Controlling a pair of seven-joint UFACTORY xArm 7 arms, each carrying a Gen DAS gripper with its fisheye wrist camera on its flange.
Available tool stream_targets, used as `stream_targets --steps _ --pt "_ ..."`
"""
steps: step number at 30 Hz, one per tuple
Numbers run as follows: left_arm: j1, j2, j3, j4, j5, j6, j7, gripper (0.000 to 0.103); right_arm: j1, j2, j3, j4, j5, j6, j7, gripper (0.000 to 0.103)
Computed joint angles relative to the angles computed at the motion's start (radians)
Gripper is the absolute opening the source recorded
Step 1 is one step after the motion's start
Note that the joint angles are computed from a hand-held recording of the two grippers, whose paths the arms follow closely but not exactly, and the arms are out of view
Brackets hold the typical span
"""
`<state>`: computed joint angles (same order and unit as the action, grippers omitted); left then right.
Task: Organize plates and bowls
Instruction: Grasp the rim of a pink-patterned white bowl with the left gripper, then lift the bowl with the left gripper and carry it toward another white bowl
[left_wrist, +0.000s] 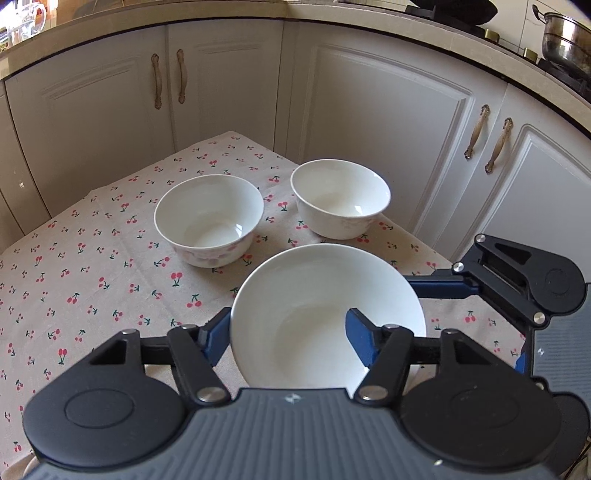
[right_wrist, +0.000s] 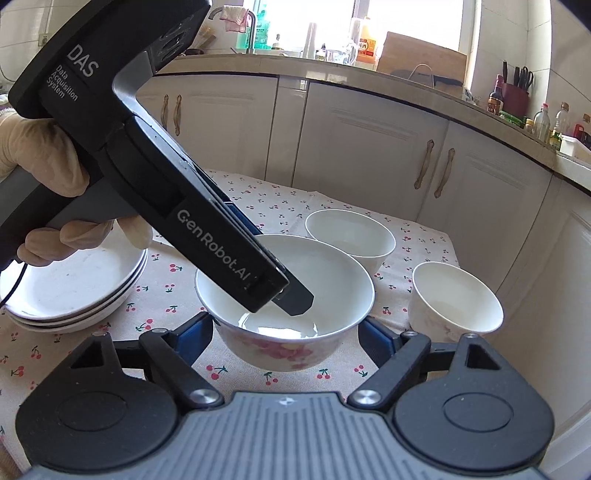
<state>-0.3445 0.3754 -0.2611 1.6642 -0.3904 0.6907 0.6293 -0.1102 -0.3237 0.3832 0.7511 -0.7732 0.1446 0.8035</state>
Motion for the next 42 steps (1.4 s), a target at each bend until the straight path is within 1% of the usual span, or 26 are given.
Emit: stream_targets --steps 4,13,23,33,42 --pt "0.008 -0.052 -0.008 -0.065 -0.031 -0.012 0.016 0.065 0.054 -0.055 -0.033 -0.041 0.064 0.012 -0.057 0.089" --pt "0.006 -0.156 -0.006 -0.209 -0.113 -0.047 0.058 0.065 0.099 -0.158 -0.031 -0.125 0.204 0.031 -0.162 0.089" --pt "-0.017 -0.2 0.007 -0.287 -0.137 -0.053 0.066 0.065 0.153 -0.204 -0.052 -0.187 0.352 0.053 -0.271 0.089" --pt "-0.029 -0.219 0.01 -0.326 -0.147 -0.051 0.078 0.065 0.19 -0.24 -0.061 -0.229 0.431 0.078 -0.323 0.089" --pt "-0.033 -0.23 0.014 -0.344 -0.145 -0.045 0.079 0.065 0.205 -0.248 -0.068 -0.241 0.461 0.089 -0.349 0.089"
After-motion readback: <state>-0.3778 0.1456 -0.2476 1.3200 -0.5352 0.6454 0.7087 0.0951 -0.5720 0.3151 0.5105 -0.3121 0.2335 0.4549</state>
